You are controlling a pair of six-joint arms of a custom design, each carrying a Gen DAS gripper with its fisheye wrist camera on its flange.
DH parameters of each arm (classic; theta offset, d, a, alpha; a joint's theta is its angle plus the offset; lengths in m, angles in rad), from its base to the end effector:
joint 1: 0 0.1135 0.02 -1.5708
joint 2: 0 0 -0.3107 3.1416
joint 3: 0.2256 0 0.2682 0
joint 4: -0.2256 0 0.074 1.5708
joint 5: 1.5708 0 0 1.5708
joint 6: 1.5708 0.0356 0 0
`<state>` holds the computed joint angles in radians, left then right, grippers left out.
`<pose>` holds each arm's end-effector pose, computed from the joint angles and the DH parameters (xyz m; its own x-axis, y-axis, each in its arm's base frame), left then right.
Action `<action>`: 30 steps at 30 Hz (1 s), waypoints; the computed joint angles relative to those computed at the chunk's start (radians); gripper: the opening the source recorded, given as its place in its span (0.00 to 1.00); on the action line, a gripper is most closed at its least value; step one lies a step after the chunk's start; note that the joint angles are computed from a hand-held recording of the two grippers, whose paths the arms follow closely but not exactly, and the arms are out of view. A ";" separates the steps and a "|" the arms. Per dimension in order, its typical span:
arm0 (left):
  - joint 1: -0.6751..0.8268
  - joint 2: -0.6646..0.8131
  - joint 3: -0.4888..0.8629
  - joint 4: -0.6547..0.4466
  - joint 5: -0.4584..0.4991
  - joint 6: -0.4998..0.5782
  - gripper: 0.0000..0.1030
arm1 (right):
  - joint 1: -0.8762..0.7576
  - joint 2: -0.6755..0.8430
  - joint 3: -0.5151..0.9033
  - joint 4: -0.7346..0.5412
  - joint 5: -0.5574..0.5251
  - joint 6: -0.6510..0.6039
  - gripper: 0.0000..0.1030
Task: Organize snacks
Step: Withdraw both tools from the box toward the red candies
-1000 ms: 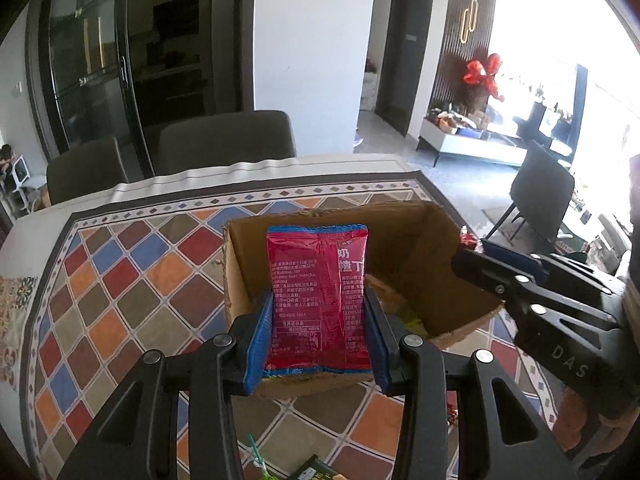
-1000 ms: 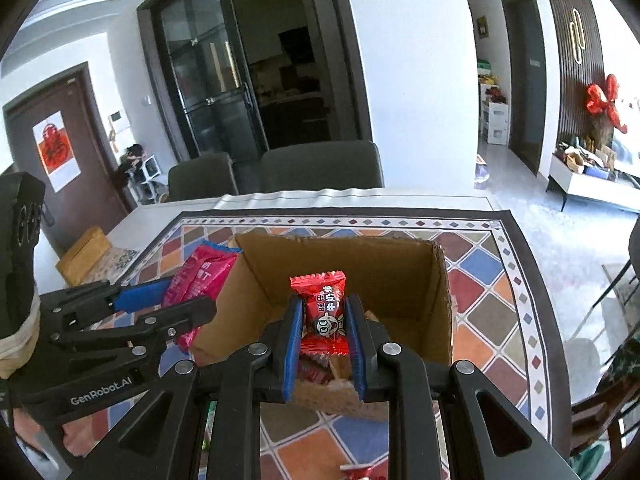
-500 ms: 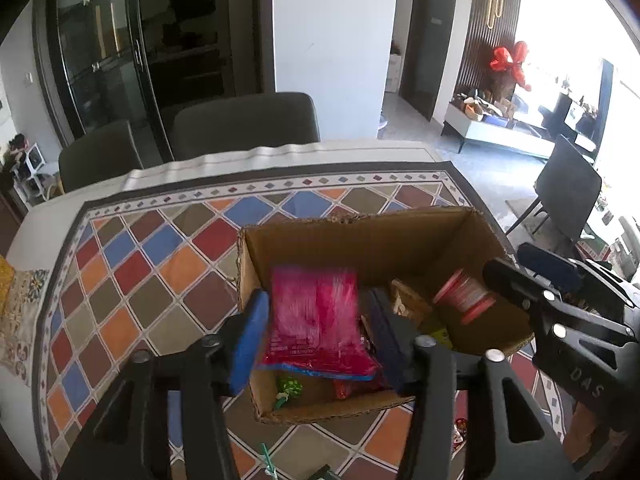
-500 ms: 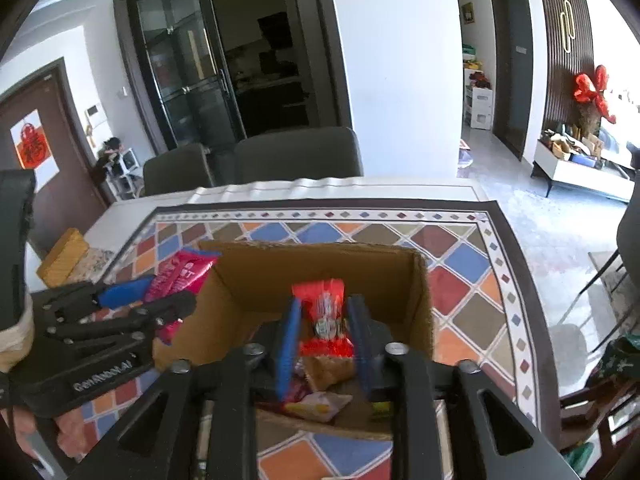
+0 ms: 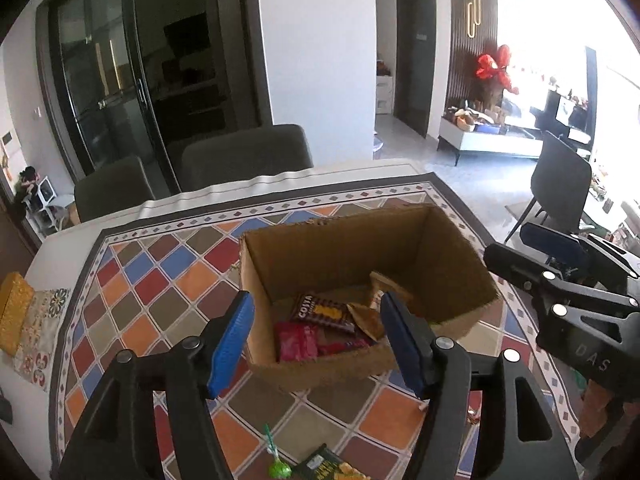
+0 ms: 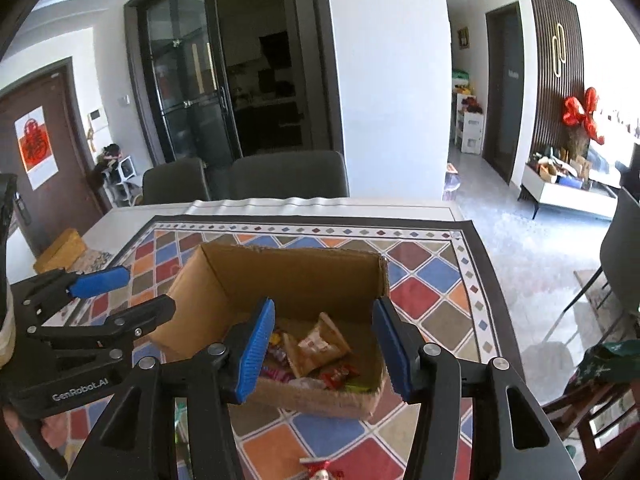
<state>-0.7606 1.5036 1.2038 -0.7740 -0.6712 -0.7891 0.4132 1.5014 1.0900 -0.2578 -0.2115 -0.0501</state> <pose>0.2436 -0.2012 0.3141 -0.6793 -0.1208 -0.7239 -0.2230 0.9737 0.0467 0.3151 0.1463 0.3064 -0.5402 -0.2903 -0.7899 -0.5711 0.8158 0.0908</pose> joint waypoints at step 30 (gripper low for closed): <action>-0.240 0.135 -0.156 0.155 0.076 -0.194 0.64 | -0.156 -0.234 -0.433 0.088 -0.088 -0.138 0.54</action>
<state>-1.0007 1.6389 1.0476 -0.6191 -0.5950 -0.9831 0.2573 1.2677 0.6570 -0.1695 -0.2994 -0.1877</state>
